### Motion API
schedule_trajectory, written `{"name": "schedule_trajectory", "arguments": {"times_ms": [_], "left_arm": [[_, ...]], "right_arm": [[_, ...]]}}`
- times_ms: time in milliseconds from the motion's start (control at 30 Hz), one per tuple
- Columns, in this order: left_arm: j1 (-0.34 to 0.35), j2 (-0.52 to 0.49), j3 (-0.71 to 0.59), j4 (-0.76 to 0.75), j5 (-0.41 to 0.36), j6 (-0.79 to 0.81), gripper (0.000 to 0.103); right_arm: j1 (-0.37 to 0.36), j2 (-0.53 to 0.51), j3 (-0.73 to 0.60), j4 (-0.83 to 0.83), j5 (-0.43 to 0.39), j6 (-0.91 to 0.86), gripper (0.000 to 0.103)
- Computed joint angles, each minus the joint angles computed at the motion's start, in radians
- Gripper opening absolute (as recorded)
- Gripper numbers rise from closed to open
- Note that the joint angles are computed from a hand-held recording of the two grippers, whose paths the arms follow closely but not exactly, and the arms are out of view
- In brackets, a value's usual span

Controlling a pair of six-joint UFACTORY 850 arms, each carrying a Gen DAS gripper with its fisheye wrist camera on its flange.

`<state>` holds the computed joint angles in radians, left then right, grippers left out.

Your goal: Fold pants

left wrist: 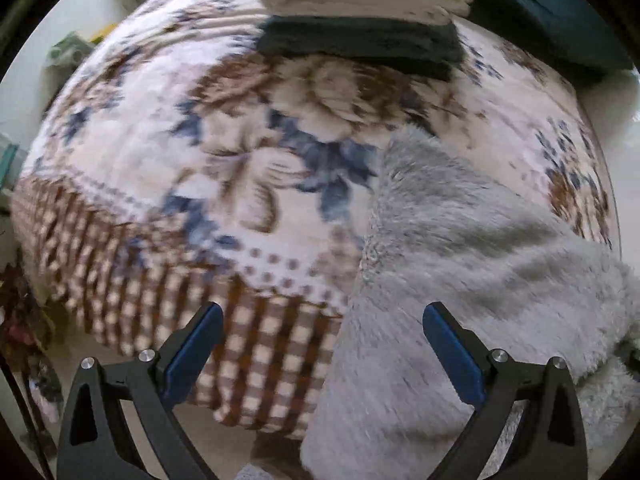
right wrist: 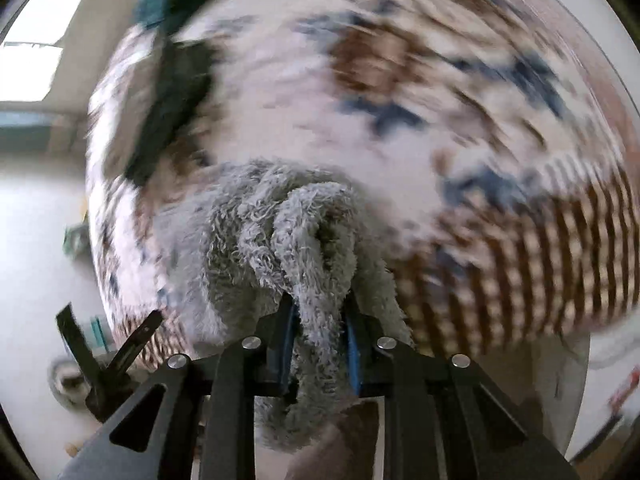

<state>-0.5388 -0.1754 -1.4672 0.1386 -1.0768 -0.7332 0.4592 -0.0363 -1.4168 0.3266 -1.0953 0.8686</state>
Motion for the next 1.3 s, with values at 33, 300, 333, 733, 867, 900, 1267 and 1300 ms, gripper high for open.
{"name": "schedule_trajectory", "arguments": {"times_ms": [33,300,333,733,867,900,1267,1300], "left_arm": [[0.000,-0.021,-0.005,-0.035,0.010,0.041,0.102],[-0.016,-0.079,-0.054,-0.073,-0.008,0.122,0.102],[-0.014,-0.081,-0.057,-0.074,-0.002,0.124,0.102],[0.002,-0.239,-0.197,-0.106,-0.044,0.283,0.102],[0.020,-0.217,-0.227,-0.172,-0.017,0.318,0.102],[0.030,-0.221,-0.239,-0.196,-0.012,0.326,0.102],[0.124,-0.384,-0.332,-0.353,0.044,0.376,0.038],[0.132,-0.386,-0.321,-0.368,0.049,0.372,0.038]], "right_arm": [[-0.017,-0.014,0.015,0.001,-0.037,-0.031,0.048],[-0.046,0.079,0.170,0.034,0.064,0.071,0.082],[-0.035,0.092,0.179,0.061,0.101,0.062,0.086],[0.002,0.122,0.369,0.259,0.031,-0.025,0.047],[-0.031,0.138,0.285,0.194,0.083,-0.034,0.070],[-0.040,0.135,0.271,0.195,0.108,-0.040,0.070],[-0.089,-0.179,0.029,0.056,0.108,-0.208,0.018],[-0.096,-0.184,0.036,0.075,0.113,-0.212,0.018]]}}
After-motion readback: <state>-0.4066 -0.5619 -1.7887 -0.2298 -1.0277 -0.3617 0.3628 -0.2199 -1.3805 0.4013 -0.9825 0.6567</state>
